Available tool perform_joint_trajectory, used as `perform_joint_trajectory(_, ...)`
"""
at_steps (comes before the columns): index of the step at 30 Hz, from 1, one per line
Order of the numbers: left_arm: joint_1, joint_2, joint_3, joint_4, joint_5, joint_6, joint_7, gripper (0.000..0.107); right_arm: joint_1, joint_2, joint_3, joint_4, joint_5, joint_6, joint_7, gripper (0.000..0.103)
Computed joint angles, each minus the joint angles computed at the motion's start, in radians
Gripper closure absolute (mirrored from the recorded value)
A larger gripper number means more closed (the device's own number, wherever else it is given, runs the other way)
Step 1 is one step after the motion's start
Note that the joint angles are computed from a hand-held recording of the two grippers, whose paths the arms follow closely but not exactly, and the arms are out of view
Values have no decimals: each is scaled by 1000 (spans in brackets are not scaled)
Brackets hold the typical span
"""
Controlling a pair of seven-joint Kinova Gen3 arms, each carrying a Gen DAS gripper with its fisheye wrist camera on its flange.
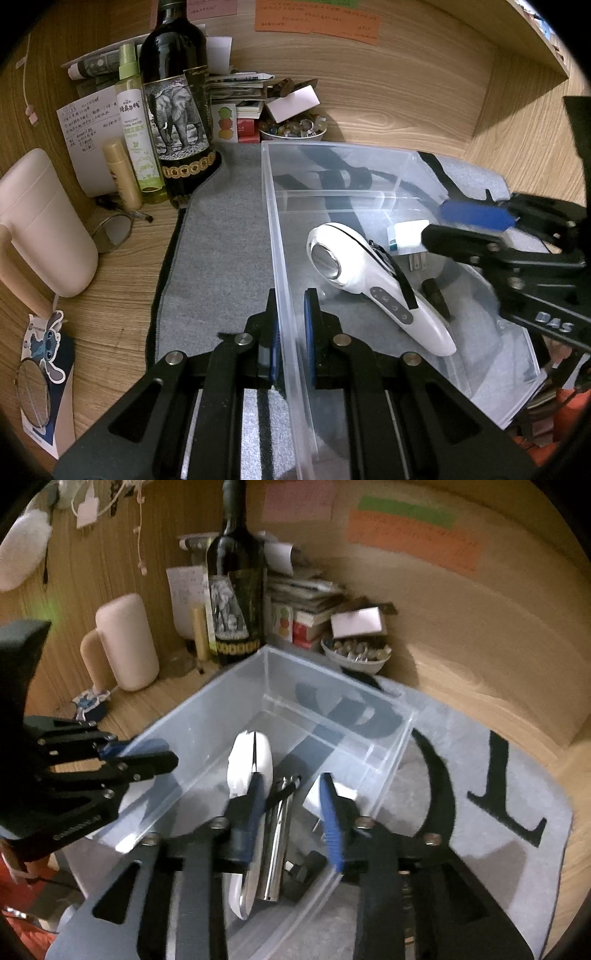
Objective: Organize rigid objects
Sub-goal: 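Lower the flashlight into the box and open the right gripper, then move the right gripper to the black-and-gold lighter and grasp it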
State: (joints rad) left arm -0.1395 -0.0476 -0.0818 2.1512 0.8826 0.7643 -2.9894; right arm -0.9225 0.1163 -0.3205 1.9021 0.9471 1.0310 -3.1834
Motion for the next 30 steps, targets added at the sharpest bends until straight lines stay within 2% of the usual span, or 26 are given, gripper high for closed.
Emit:
perform_joint_trajectory(1,0,0,0,0,0,-1,0,98,-13,-4,-4,2,19,24,-21,50)
perform_joint_trajectory(4,2,-2,2,2,-2,-6,1,98,-41,-12,-21,6,63,90,-66,33)
perform_joint_trajectory(7,3,-2,1,2,-2,-4,2,98,-63,-18,-38,9,94,157,-107,21)
perform_joint_trajectory(14,3,-1,0,1,-1,-3,1,98,-97,-42,-75,24,114,304,-194,18)
perform_joint_trajectory(18,2,0,-1,1,0,-2,-2,98,-107,-56,-93,49,91,386,-250,8)
perform_joint_trajectory(23,1,1,-1,2,2,-1,-6,98,-77,-92,-99,97,19,388,-313,7)
perform_joint_trajectory(30,0,1,0,1,2,-1,-6,98,-18,-121,-108,176,-93,326,-377,7)
